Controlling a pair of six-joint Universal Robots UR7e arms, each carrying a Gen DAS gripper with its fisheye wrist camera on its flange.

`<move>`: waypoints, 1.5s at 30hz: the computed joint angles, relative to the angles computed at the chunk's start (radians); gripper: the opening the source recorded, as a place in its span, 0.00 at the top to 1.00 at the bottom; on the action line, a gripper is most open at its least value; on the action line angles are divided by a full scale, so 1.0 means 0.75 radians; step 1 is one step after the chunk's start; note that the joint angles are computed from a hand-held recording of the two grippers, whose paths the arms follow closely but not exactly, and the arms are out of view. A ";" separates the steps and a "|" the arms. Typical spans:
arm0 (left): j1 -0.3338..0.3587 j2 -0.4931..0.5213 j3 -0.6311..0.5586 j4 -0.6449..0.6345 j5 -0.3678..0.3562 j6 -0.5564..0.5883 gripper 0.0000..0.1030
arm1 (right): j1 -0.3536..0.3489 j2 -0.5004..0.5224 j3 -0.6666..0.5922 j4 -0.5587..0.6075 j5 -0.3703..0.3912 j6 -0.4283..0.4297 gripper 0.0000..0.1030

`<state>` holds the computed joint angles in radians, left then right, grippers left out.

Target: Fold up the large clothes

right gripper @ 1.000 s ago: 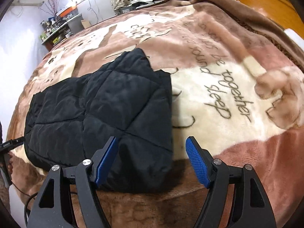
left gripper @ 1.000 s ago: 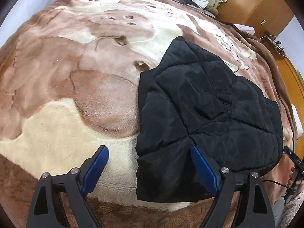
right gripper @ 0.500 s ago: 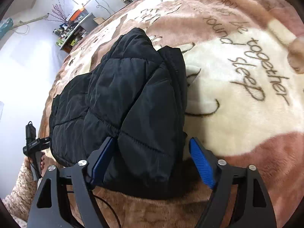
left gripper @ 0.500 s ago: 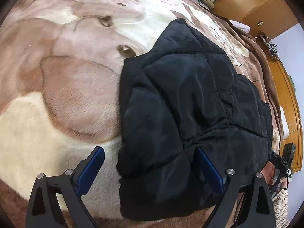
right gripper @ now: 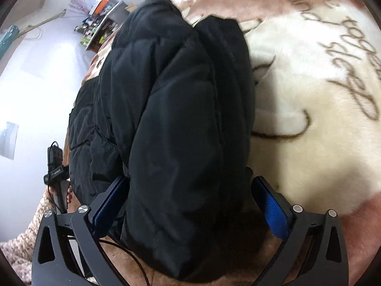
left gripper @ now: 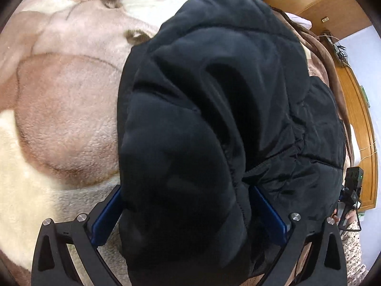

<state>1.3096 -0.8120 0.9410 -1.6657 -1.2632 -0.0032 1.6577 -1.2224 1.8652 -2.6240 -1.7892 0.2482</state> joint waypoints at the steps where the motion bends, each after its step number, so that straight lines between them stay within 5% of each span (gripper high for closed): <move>1: 0.003 0.006 -0.003 0.004 -0.004 -0.007 0.00 | -0.009 0.002 -0.002 0.008 0.024 0.001 0.01; 15: -0.030 0.091 -0.036 0.012 0.044 -0.025 0.00 | -0.048 0.008 0.014 0.004 0.095 -0.062 0.00; 20: -0.049 0.055 0.054 -0.058 0.065 -0.025 0.09 | -0.008 0.045 -0.013 -0.013 0.042 -0.049 0.08; 23: -0.066 0.030 0.113 -0.108 0.076 -0.023 0.21 | 0.020 0.062 -0.024 -0.025 0.005 -0.060 0.21; 28: -0.141 -0.052 0.317 -0.288 0.229 0.023 0.34 | 0.074 0.084 -0.057 -0.003 -0.096 -0.099 0.35; 33: -0.214 -0.108 0.528 -0.541 0.400 0.103 0.37 | 0.120 0.122 -0.077 -0.025 -0.185 -0.086 0.36; 45: -0.302 -0.151 0.730 -0.759 0.492 0.109 0.45 | 0.193 0.198 -0.108 -0.086 -0.319 -0.043 0.36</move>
<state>1.0831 -0.9251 1.4886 -2.2354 -0.8940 0.0784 1.8026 -1.0741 1.7841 -2.6885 -2.0284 0.2157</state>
